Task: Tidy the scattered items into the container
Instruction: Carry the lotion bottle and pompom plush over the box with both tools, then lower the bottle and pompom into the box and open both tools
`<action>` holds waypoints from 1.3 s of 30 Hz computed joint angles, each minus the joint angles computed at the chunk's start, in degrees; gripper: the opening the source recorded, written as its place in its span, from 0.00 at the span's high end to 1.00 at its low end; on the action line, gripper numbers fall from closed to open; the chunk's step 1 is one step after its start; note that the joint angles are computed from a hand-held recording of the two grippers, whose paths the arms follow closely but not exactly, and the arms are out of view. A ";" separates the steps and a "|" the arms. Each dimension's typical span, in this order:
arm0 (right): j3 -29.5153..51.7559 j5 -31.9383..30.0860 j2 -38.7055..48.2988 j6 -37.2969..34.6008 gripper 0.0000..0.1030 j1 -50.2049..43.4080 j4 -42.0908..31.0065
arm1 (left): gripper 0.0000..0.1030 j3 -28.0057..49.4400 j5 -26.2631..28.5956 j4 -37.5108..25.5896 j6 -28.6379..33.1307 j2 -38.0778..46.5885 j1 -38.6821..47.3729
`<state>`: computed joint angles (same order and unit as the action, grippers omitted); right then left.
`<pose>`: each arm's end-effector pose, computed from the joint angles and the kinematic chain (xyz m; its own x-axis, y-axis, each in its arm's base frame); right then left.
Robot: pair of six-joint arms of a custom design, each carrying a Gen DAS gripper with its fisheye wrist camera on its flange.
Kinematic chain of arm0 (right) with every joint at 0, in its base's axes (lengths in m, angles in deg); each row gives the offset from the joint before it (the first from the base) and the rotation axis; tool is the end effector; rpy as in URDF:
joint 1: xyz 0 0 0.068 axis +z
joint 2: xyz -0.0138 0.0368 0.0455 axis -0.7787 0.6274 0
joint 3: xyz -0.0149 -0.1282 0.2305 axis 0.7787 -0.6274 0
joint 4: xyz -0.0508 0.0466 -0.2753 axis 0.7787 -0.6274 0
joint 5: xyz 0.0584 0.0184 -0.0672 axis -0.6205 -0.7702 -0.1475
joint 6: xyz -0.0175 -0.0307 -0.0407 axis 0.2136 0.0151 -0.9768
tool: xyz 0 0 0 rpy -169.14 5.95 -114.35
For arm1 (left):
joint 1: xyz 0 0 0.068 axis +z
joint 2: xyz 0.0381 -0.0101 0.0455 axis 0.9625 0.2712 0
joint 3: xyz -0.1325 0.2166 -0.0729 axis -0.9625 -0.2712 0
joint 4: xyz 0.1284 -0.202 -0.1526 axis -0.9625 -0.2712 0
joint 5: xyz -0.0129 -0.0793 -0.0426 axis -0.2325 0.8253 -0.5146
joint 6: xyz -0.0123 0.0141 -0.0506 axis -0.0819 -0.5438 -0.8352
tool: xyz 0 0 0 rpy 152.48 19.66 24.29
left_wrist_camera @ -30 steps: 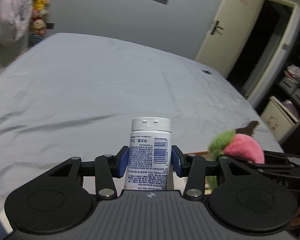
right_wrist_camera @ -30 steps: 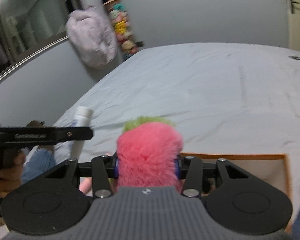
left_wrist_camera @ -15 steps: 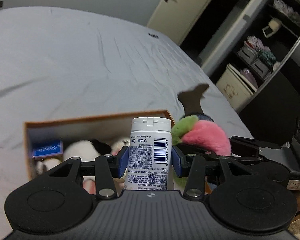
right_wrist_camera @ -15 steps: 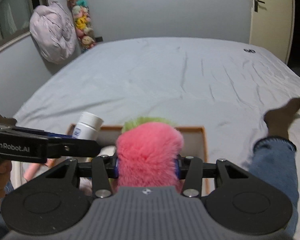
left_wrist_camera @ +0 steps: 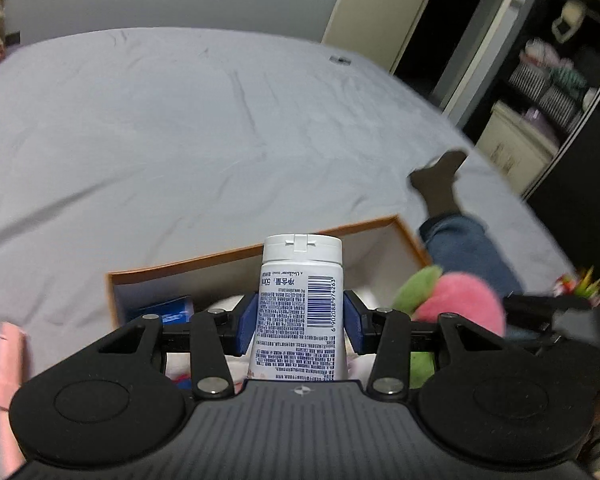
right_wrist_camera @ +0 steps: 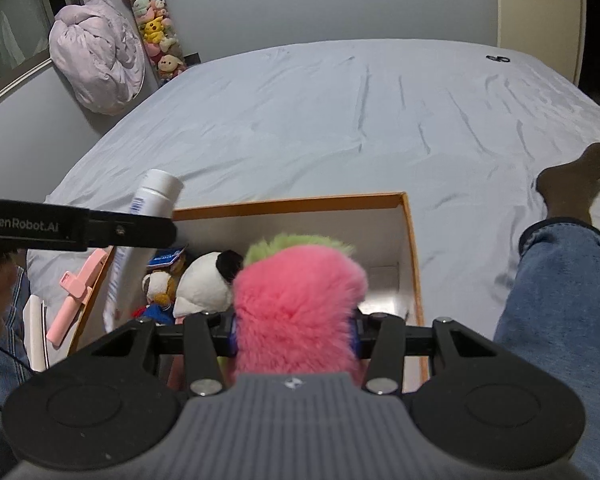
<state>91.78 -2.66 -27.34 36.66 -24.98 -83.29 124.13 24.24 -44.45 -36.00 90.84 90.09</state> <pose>0.1202 0.0544 0.3277 -0.7336 0.0553 -0.6773 -0.1006 0.9769 0.1887 0.2568 0.0504 0.2609 -0.7349 0.2885 -0.6137 0.5287 0.8105 -0.2521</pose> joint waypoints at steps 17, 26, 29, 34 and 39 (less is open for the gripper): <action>-3.01 -5.70 11.38 -0.30 0.53 -1.39 20.22 | 0.49 -9.47 -10.82 14.88 -3.08 -2.13 -2.59; -4.81 -4.75 18.31 -1.33 0.46 -0.24 25.80 | 0.49 -11.97 -12.65 18.21 -4.54 -3.22 -3.86; -4.93 -4.88 18.25 -1.19 0.43 -0.47 25.34 | 0.49 -12.57 -13.27 18.87 -4.62 -3.40 -4.55; -4.85 -5.87 15.67 -1.45 0.35 -0.74 22.95 | 0.49 -12.82 -12.68 18.77 -3.72 -4.07 -3.93; -4.87 -4.53 12.35 -1.60 0.37 0.02 20.84 | 0.49 -13.21 -12.71 18.85 -2.72 -5.39 -4.06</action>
